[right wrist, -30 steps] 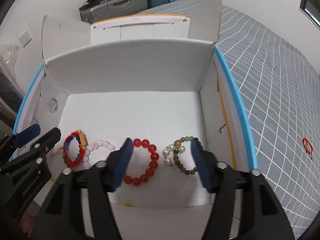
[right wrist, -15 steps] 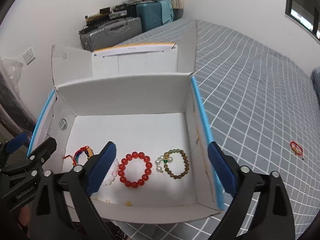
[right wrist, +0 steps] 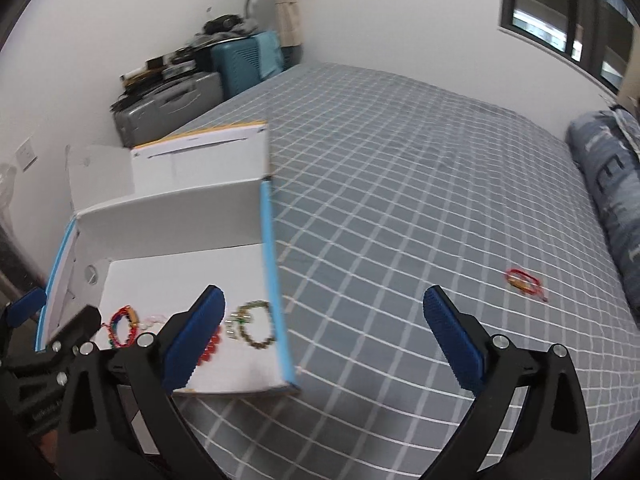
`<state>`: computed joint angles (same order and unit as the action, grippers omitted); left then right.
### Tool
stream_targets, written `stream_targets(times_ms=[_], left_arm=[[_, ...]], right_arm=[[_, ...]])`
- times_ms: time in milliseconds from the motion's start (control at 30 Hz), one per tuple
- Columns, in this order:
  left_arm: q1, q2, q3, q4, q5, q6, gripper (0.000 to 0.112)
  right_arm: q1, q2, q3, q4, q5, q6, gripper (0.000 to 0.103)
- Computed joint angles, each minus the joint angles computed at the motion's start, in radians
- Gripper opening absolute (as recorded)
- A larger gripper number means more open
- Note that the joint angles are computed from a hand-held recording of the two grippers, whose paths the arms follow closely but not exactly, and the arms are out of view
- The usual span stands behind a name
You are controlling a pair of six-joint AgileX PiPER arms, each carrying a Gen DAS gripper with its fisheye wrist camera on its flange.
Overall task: Organize jewelry
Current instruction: 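Move both open tools back over the bed toward the remaining items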
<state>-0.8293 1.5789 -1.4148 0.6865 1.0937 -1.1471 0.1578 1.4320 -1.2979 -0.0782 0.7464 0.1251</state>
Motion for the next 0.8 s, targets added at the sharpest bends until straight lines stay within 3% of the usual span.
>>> stream_targets(times_ms=[200,433,800], left_arm=[[-0.094,0.124,-0.144,-0.024,0.012,0.025,0.097],[-0.18,0.323,-0.376,-0.075,0.045,0.104,0.097],[-0.271,0.611,-0.716,-0.197,0.098,0.208,0.097]], right_arm=[[-0.178,-0.008,0.01,0.106,0.014,-0.137,0.096],[-0.398,0.071,-0.034,0.249,0.04,-0.33,0.096],[-0.596,0.249,-0.152,0.295,0.029,-0.504,0.096]])
